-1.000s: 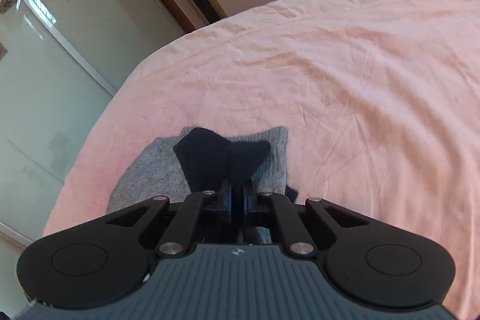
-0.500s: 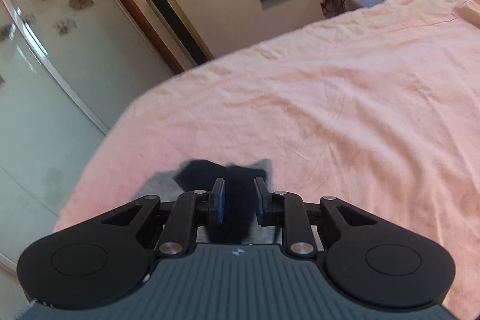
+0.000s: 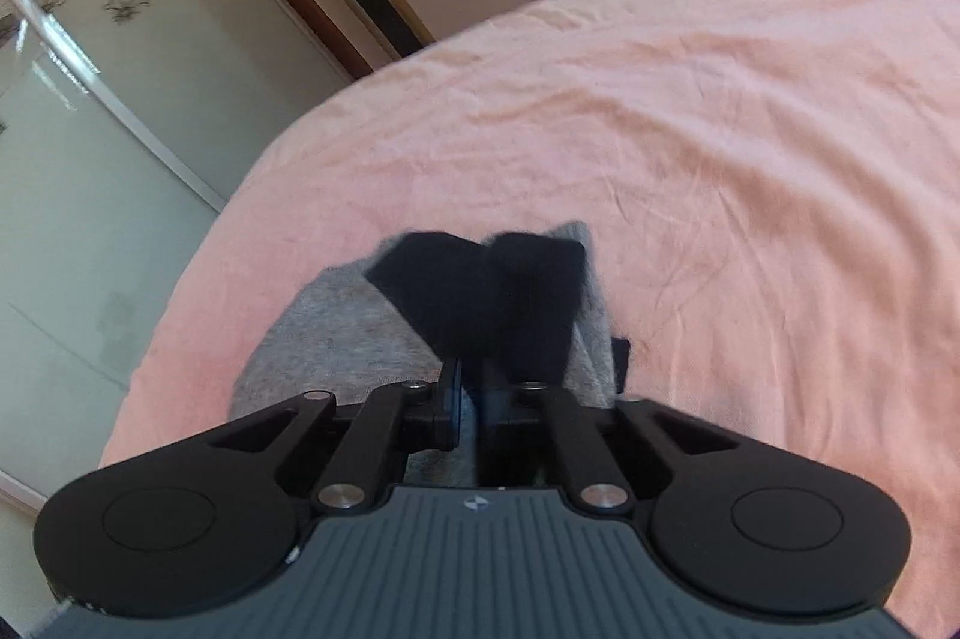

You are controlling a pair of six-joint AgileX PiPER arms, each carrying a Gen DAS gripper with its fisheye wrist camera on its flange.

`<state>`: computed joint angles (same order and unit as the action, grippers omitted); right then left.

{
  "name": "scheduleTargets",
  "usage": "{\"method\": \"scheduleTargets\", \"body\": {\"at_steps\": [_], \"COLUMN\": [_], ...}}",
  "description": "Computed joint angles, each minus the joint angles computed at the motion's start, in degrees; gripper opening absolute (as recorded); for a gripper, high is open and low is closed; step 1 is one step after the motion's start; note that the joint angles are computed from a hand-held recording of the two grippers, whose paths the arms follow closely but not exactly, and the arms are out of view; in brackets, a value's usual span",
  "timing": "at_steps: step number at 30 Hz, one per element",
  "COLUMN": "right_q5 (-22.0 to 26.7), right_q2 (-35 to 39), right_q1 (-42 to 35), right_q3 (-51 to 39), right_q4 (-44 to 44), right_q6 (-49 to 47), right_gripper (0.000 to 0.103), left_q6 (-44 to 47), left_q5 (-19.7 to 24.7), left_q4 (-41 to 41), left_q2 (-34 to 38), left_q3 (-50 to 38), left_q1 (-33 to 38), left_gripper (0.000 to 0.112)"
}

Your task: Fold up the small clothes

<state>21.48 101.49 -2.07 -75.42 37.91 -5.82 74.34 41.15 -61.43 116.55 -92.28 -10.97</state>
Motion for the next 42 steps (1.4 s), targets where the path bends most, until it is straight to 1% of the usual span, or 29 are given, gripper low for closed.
{"method": "scheduleTargets", "body": {"at_steps": [1, 2, 4, 5, 6, 7, 8, 9, 11, 12, 13, 15, 17, 18, 20, 21, 22, 24, 26, 27, 28, 29, 31, 33, 35, 36, 38, 39, 42], "right_q5": [-1.3, -1.3, 0.4, -0.7, -3.5, -3.9, -2.8, -1.4, 0.2, 0.0, -0.4, -1.8, -2.5, -3.2, -1.3, -0.7, -2.4, -1.5, -1.6, -2.7, -3.7, -3.9, -0.5, 1.7, 1.2, 1.7, 2.1, 2.7, 3.2], "right_q2": [-2.0, -2.6, -0.4, 0.6, 0.0, -0.1, -0.4, -0.8, -3.0, -4.2, -5.6, -8.2, -7.4, -5.8, -1.7, 0.0, -0.7, -2.8, -6.9, -9.4, -11.7, -13.9, -15.7, -15.0, -13.1, -13.3, -15.6, -16.7, -17.9], "right_q1": [0.5, 0.7, 1.1, 1.2, 1.2, 0.4, -0.8, -1.7, -2.0, -1.3, -0.8, -0.1, 0.5, 1.0, 0.5, -0.1, -0.4, -1.8, -1.4, -0.6, -0.1, 0.0, -1.1, -0.4, 1.1, 1.6, 2.5, 1.7, -1.8], "right_q3": [2.1, 3.2, 3.3, 4.4, 6.7, 7.8, 8.3, 8.7, 9.5, 9.6, 10.3, 11.5, 9.8, 8.3, 4.9, 4.5, 6.2, 9.3, 12.1, 14.1, 16.4, 18.6, 20.7, 20.5, 20.2, 20.5, 21.9, 23.5, 28.1], "right_q4": [4.3, 8.1, 8.8, 10.2, 13.9, 16.9, 18.2, 19.2, 14.7, 11.6, 10.9, 16.2, 17.3, 14.4, 6.8, 6.5, 8.5, 14.2, 10.9, 8.0, 7.5, 9.2, 15.2, 12.3, 6.9, 7.6, 5.9, 7.5, 20.5], "right_q6": [-3.8, -6.9, -8.3, -10.5, -15.0, -17.2, -17.2, -17.8, -14.1, -10.8, -9.8, -14.3, -14.1, -10.8, -3.8, -3.7, -5.2, -10.0, -6.3, -3.9, -3.7, -5.4, -10.6, -8.9, -5.1, -5.6, -6.5, -9.2, -21.1], "right_gripper": [0.051, 0.053, 0.050, 0.044, 0.033, 0.017, 0.009, 0.006, 0.006, 0.009, 0.024, 0.036, 0.043, 0.045, 0.050, 0.039, 0.027, 0.018, 0.026, 0.047, 0.062, 0.064, 0.064, 0.063, 0.049, 0.034, 0.029, 0.019, 0.019], "left_q6": [-2.0, -5.9, -14.5, -16.9, -17.0, -15.0, -13.2, -13.6, -18.2, -17.9, -15.9, -15.1, -21.0, -22.1, -17.3, -14.4, -13.8, -13.3, -9.1, -7.2, -5.8, -5.2, -6.4, -6.5, -9.9, -10.6, -8.5, -9.2, -15.7], "left_q5": [-1.6, -3.0, -2.9, -3.6, -4.6, -6.3, -5.9, -5.1, -2.8, -1.9, -1.5, -1.4, 0.2, 0.7, -2.9, -3.7, -4.1, -7.5, -7.9, -7.0, -5.6, -3.4, 1.1, 0.2, -3.1, -2.3, 0.3, 1.1, 3.6], "left_q4": [1.1, 4.5, 12.8, 17.0, 18.9, 18.5, 17.1, 17.0, 19.9, 18.5, 15.6, 15.2, 22.9, 25.9, 25.2, 22.0, 21.0, 20.3, 13.8, 10.7, 8.1, 6.5, 7.0, 9.1, 15.8, 16.7, 14.8, 15.6, 19.2], "left_q2": [1.6, 4.1, 11.3, 15.2, 18.1, 18.8, 18.7, 18.4, 17.3, 16.7, 16.3, 16.9, 21.7, 24.0, 26.0, 25.7, 24.7, 20.5, 15.3, 13.2, 11.2, 9.9, 8.6, 7.9, 8.3, 9.1, 9.8, 10.2, 11.3], "left_q3": [-3.4, -8.1, -19.5, -24.2, -26.5, -26.6, -26.0, -26.0, -26.9, -27.0, -26.8, -28.7, -37.5, -40.5, -39.8, -38.2, -36.5, -29.8, -21.8, -18.6, -15.7, -13.8, -12.5, -10.5, -10.0, -10.7, -11.4, -12.5, -16.3], "left_q1": [-1.1, -2.6, -5.0, -6.1, -6.6, -6.5, -6.0, -5.5, -5.1, -4.7, -4.3, -5.1, -7.3, -8.1, -8.4, -7.9, -7.7, -7.9, -6.2, -5.1, -3.9, -2.6, -1.2, -1.8, -3.3, -2.9, -0.8, -0.5, -0.7], "left_gripper": [0.018, 0.025, 0.063, 0.071, 0.076, 0.083, 0.083, 0.083, 0.084, 0.083, 0.083, 0.083, 0.083, 0.084, 0.085, 0.085, 0.085, 0.085, 0.084, 0.084, 0.085, 0.085, 0.085, 0.085, 0.084, 0.084, 0.084, 0.084, 0.085]}}
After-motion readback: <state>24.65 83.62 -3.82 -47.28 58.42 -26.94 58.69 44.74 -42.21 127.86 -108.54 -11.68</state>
